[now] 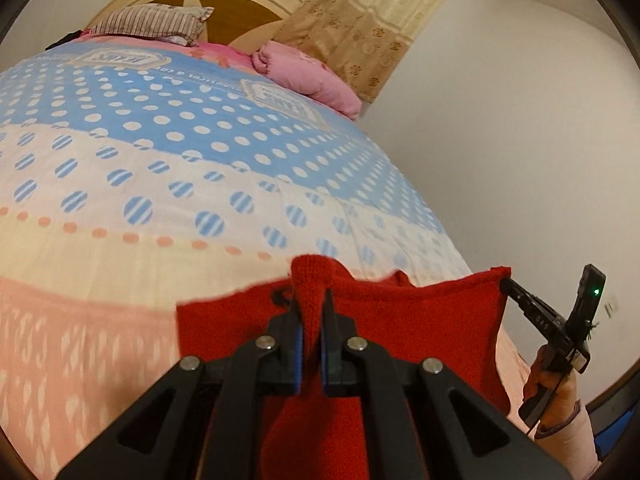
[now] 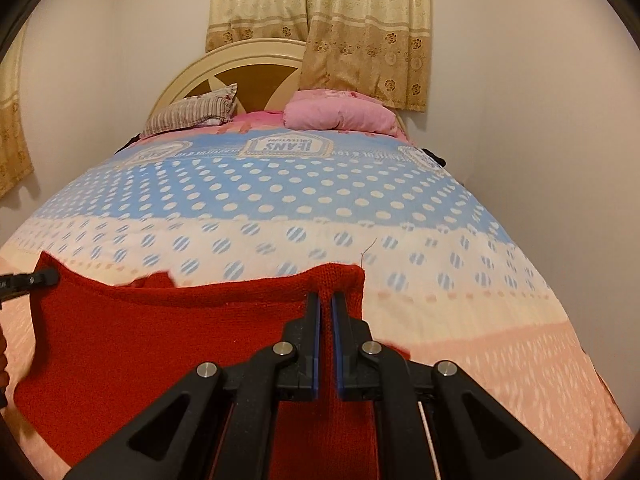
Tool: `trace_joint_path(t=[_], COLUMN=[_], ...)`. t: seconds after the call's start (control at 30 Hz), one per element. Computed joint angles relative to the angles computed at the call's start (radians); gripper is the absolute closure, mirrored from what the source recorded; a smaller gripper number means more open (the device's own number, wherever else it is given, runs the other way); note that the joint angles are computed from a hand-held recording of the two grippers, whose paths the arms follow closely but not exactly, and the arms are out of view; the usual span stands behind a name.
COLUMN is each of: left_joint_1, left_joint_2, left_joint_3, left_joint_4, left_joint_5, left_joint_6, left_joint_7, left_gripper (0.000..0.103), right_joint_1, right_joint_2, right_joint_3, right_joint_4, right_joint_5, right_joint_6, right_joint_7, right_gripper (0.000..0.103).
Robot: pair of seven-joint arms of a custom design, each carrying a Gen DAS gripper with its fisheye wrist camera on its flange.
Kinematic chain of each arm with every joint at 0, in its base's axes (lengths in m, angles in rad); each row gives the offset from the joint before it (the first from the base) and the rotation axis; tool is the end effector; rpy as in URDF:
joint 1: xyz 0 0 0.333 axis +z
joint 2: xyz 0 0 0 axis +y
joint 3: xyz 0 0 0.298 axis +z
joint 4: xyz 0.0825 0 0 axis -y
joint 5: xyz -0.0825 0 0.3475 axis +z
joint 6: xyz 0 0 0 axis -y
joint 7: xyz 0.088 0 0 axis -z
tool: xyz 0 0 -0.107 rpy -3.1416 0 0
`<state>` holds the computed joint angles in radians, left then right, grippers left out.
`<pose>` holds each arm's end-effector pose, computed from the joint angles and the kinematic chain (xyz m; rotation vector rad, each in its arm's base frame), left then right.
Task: Fold small clothes
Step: 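Carry the lifted hem over the collar with both grippers and release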
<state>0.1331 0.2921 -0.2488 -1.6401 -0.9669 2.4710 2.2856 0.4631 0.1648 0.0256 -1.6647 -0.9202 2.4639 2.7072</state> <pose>0.6456 -0.0540 0.5062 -1.7691 2.1071 -1.4516 0.5487 0.2917 0.5697 -1.5883 1.7491 -0.9683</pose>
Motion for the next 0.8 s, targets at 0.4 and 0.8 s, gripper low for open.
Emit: trace_joint_path(t=[0.4, 0.8], left_joint_1=[-0.005, 0.018], left_joint_2=[0.248, 0.156], left_joint_3=[-0.041, -0.047], left_joint_4=[0.202, 0.141], left_joint_5=[0.254, 0.459], left_joint_6=[0.021, 0.027], left_joint_7=[-0.285, -0.396], left_gripper=[0.096, 0.056], right_joint_1=[0.016, -0.019], right_joint_2=[0.264, 0.108], right_joint_3=[-0.101, -0.145], right_joint_4=[0.209, -0.039], right_joint_5=[0.212, 0.473], right_joint_6=[-0.03, 0.22], right_joint_7=[-0.106, -0.075], right_gripper=[0.098, 0.093])
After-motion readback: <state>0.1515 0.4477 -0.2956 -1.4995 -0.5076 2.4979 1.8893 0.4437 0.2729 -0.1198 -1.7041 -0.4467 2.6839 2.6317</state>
